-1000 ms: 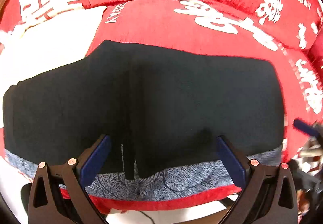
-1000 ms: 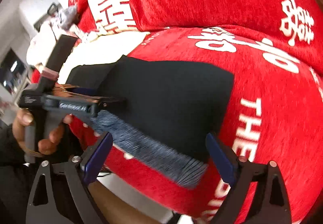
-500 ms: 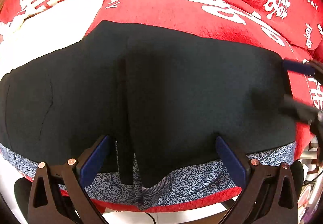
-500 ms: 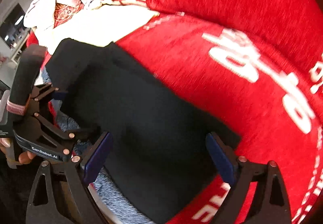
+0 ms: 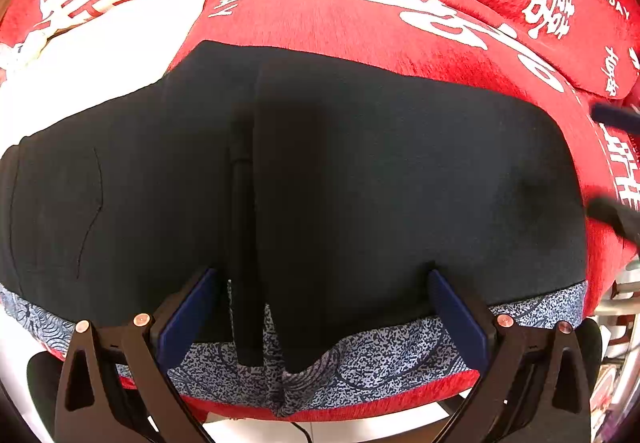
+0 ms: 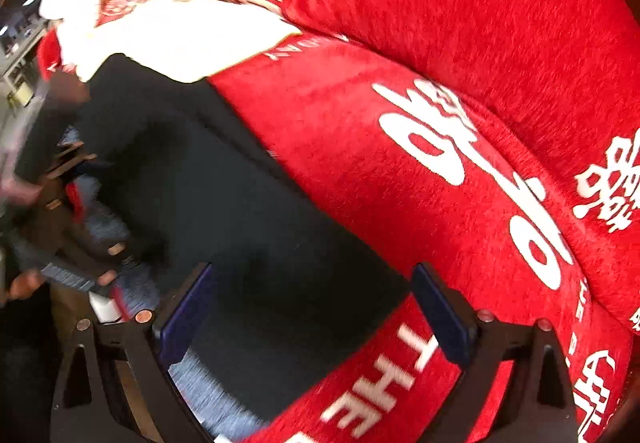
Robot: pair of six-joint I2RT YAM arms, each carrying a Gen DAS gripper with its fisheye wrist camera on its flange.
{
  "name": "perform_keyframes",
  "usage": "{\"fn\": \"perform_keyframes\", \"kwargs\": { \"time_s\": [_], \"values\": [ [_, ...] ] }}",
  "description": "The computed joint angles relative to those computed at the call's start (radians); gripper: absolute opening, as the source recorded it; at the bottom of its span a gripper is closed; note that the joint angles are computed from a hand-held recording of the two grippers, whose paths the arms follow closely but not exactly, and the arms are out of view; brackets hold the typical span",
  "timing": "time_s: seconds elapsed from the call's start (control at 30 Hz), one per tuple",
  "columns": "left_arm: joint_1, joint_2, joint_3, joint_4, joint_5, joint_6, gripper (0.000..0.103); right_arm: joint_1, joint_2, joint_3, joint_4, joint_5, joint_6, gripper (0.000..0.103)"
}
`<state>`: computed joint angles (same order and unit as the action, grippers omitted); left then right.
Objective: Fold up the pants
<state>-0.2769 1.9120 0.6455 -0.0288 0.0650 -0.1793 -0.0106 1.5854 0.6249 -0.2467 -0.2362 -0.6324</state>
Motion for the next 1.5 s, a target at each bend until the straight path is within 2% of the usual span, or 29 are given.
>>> {"fn": "perform_keyframes", "kwargs": {
  "time_s": [0.07, 0.13, 0.17, 0.2, 0.27, 0.33, 0.43, 0.47, 0.53, 0.6, 0.63, 0.67, 0.7, 0.73, 0.83, 0.93, 1.0, 1.07, 1.13, 1.2, 1.23, 1.3, 1.43, 1.5],
  "values": [
    [0.0, -0.006, -0.008, 0.005, -0.001, 0.0, 0.103, 0.024, -0.047, -0.078, 0.048, 0.036, -0.02, 0.098],
    [0.001, -0.006, -0.007, 0.002, 0.002, 0.001, 0.103, 0.094, 0.019, -0.16, 0.183, 0.196, -0.03, 0.098],
    [0.0, -0.005, -0.003, -0.004, 0.001, 0.004, 0.103, 0.102, 0.07, -0.175, 0.221, 0.235, -0.041, 0.098],
    [0.002, -0.009, 0.0, -0.013, 0.004, 0.007, 0.103, 0.081, 0.078, -0.195, 0.248, 0.202, -0.04, 0.098],
    [0.015, -0.025, 0.01, -0.051, 0.017, 0.011, 0.103, 0.044, 0.041, -0.19, 0.208, 0.173, -0.019, 0.098],
    [0.025, -0.075, -0.012, -0.057, -0.013, -0.007, 0.103, 0.031, -0.091, -0.228, 0.157, 0.156, -0.016, 0.098],
    [0.026, -0.126, -0.049, -0.023, -0.031, 0.003, 0.103, 0.007, -0.267, -0.284, 0.028, 0.034, -0.095, 0.098],
    [0.011, -0.113, -0.046, -0.025, -0.056, 0.002, 0.103, 0.015, -0.281, -0.306, 0.03, 0.027, -0.109, 0.098],
    [-0.022, -0.054, -0.032, -0.022, -0.1, -0.005, 0.103, 0.045, -0.166, -0.323, 0.099, 0.056, -0.101, 0.098],
    [-0.013, -0.056, -0.047, 0.001, -0.081, -0.016, 0.103, 0.082, -0.008, -0.337, 0.235, 0.102, -0.056, 0.098],
    [-0.005, -0.057, -0.042, -0.01, -0.074, -0.005, 0.103, 0.113, -0.001, -0.374, 0.314, 0.131, -0.055, 0.099],
    [0.004, -0.065, -0.04, -0.02, -0.07, 0.008, 0.103, 0.141, -0.01, -0.385, 0.326, 0.158, -0.053, 0.099],
    [0.011, -0.083, -0.045, -0.028, -0.074, 0.012, 0.103, 0.156, -0.035, -0.377, 0.289, 0.172, -0.044, 0.1],
    [0.017, -0.103, -0.056, -0.025, -0.086, 0.008, 0.103, 0.139, -0.076, -0.35, 0.208, 0.142, -0.046, 0.1],
    [0.016, -0.109, -0.069, -0.019, -0.11, 0.006, 0.103, 0.042, -0.195, -0.273, 0.007, -0.013, -0.098, 0.1],
    [0.016, -0.08, -0.074, 0.006, -0.102, 0.003, 0.103, 0.004, -0.176, -0.188, -0.017, -0.077, -0.05, 0.1],
    [0.027, -0.069, -0.068, 0.006, -0.085, 0.004, 0.103, -0.001, -0.109, -0.136, 0.027, -0.09, 0.011, 0.1],
    [0.046, -0.055, -0.057, -0.001, -0.056, 0.012, 0.103, 0.035, 0.03, -0.061, 0.111, -0.031, 0.095, 0.1],
    [0.07, -0.057, -0.054, -0.013, -0.028, 0.016, 0.103, 0.112, 0.175, -0.003, 0.181, 0.093, 0.175, 0.1],
    [0.077, -0.094, -0.074, -0.018, -0.052, 0.008, 0.103, 0.158, 0.278, 0.003, 0.254, 0.195, 0.205, 0.103],
    [0.078, -0.122, -0.093, -0.012, -0.074, 0.013, 0.103, 0.179, 0.272, -0.02, 0.307, 0.209, 0.214, 0.103],
    [0.094, -0.167, -0.134, 0.01, -0.102, 0.028, 0.103, 0.195, 0.244, -0.016, 0.272, 0.235, 0.25, 0.103],
    [0.157, -0.122, -0.158, 0.05, -0.038, 0.03, 0.103, 0.212, 0.08, -0.173, 0.32, 0.196, 0.313, 0.103],
    [0.155, -0.115, -0.166, 0.073, -0.039, 0.033, 0.103, 0.248, 0.063, -0.268, 0.384, 0.263, 0.347, 0.103]
  ]
}}
